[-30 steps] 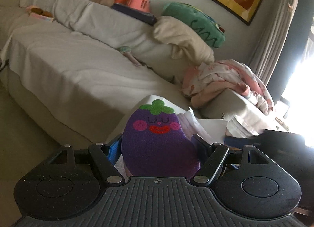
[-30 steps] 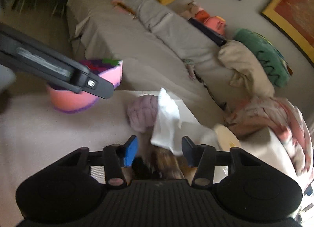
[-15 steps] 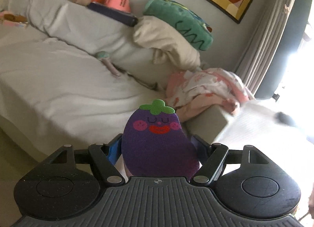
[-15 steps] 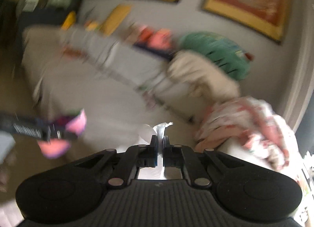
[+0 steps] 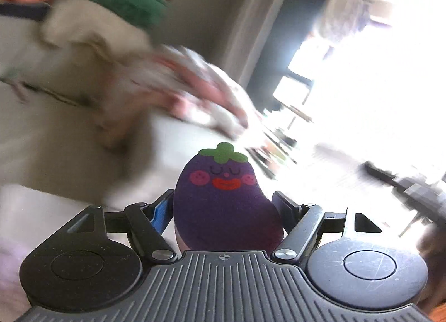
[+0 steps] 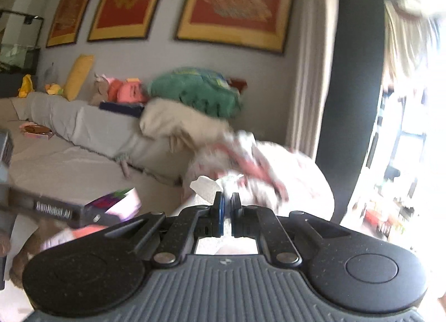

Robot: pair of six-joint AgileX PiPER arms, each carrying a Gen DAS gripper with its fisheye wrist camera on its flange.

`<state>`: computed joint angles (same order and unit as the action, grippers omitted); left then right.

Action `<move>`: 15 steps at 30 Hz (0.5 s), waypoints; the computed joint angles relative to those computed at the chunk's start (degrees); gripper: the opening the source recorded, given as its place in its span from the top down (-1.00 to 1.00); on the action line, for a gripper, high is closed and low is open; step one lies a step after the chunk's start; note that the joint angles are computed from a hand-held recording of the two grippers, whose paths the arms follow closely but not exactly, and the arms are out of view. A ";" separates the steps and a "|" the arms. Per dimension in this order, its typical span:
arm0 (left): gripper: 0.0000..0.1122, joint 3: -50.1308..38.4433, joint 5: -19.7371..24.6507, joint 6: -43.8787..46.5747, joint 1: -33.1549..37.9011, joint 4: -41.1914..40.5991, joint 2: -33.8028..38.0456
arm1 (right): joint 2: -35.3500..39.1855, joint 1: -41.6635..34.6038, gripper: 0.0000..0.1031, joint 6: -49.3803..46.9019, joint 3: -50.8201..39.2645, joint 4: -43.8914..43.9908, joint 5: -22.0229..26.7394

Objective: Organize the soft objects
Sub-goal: 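Drop the eggplant sponge into the pink box while the right tool grasps a tissue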

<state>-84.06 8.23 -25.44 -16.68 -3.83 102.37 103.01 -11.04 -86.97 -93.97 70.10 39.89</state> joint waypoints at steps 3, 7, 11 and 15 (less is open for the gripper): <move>-0.43 -9.94 6.52 2.05 -3.06 -2.85 7.29 | 3.45 -2.63 0.92 -6.73 3.20 3.84 -0.98; -0.40 -24.92 18.60 1.37 -5.47 -1.65 17.85 | 11.04 -7.50 0.76 -3.70 -0.99 -0.78 11.03; -0.40 -33.31 24.46 3.30 -5.29 -3.87 24.32 | 12.73 -11.17 0.04 -6.71 1.23 0.73 17.38; -0.39 -33.31 22.48 8.94 -3.51 -9.61 24.44 | 12.81 -11.92 -0.03 -4.35 1.06 -1.12 18.63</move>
